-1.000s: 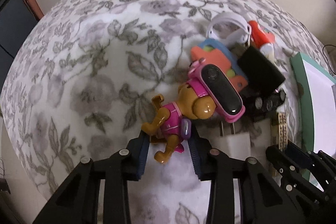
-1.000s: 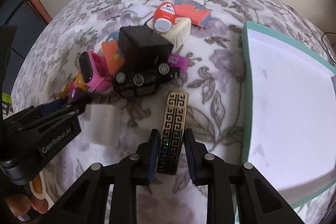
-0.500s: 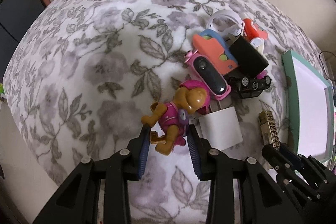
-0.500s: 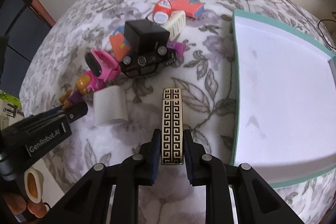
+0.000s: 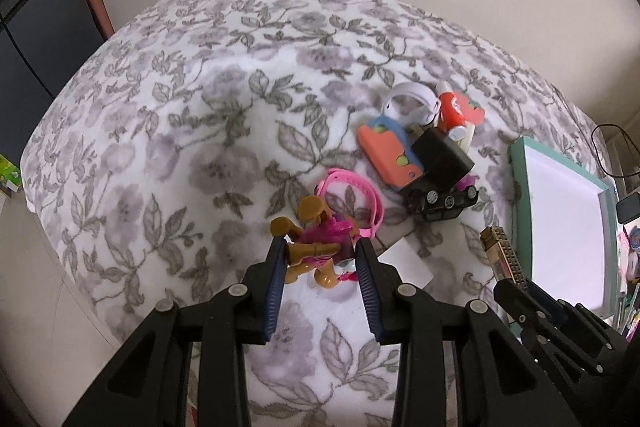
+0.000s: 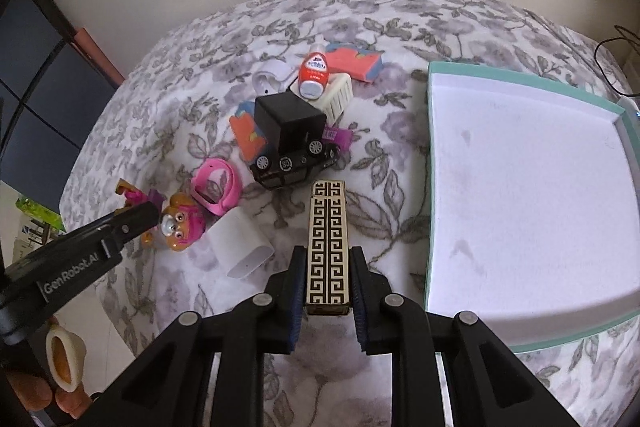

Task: Organize rigid objects
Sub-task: 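Carry the patterned bar with the right tool while the left tool carries the toy dog into the tray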

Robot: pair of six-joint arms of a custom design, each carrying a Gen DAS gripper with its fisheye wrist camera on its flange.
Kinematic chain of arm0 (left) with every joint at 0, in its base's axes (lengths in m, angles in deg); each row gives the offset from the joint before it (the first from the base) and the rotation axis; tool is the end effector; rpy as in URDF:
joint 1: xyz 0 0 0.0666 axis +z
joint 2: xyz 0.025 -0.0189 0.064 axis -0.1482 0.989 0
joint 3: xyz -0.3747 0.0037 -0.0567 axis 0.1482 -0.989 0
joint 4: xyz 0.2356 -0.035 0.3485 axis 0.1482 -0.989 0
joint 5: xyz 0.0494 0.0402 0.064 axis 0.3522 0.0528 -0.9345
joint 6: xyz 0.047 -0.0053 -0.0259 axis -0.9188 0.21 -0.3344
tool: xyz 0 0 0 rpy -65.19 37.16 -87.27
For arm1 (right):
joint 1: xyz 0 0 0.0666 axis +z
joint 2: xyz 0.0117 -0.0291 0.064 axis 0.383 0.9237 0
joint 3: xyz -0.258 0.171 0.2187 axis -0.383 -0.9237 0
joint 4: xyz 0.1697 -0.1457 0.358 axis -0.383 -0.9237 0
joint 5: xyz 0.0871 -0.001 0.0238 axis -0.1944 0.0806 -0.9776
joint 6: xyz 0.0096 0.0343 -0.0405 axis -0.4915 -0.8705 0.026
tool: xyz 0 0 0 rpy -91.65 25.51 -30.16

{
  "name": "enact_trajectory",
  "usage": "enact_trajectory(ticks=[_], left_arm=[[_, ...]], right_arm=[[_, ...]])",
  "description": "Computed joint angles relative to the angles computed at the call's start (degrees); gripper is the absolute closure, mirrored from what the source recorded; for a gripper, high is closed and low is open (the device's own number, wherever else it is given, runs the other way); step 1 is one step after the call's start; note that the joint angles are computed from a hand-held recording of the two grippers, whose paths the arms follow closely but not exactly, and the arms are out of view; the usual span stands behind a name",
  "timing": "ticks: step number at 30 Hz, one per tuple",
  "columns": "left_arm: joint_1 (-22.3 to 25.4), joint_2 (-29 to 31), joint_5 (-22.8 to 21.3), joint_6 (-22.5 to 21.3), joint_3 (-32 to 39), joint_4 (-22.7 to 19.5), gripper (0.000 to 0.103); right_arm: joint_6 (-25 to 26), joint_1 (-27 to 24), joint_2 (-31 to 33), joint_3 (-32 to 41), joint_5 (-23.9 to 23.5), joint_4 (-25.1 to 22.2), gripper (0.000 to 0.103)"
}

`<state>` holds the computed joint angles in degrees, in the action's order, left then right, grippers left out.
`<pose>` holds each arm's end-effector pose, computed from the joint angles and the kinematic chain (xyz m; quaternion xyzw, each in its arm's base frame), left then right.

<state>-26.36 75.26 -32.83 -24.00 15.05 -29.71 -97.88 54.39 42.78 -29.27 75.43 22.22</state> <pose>0.3139 -0.0930 0.3478 -0.1540 0.9653 0.0198 0.2100 0.3415 0.2173 0.3090 -0.1046 0.9627 0.1648 0.1876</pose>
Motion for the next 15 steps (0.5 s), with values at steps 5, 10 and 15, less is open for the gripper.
enact_trajectory(ticks=[5,10,15], left_arm=[[0.1,0.1,-0.7,-0.6,1.4,0.1,0.067],[-1.5,1.4,-2.0,-0.5,3.2,-0.4,0.067],[-4.4,5.2,-4.5,-1.6,7.7,-0.6,0.067]], right_arm=[[-0.3,-0.2,-0.9,-0.5,-0.2,0.9,0.081],[-0.6,-0.7,-0.8,-0.4,-0.4,0.8,0.081],[-1.6,-2.9,-2.5,-1.0,-1.2,2.4,0.081]])
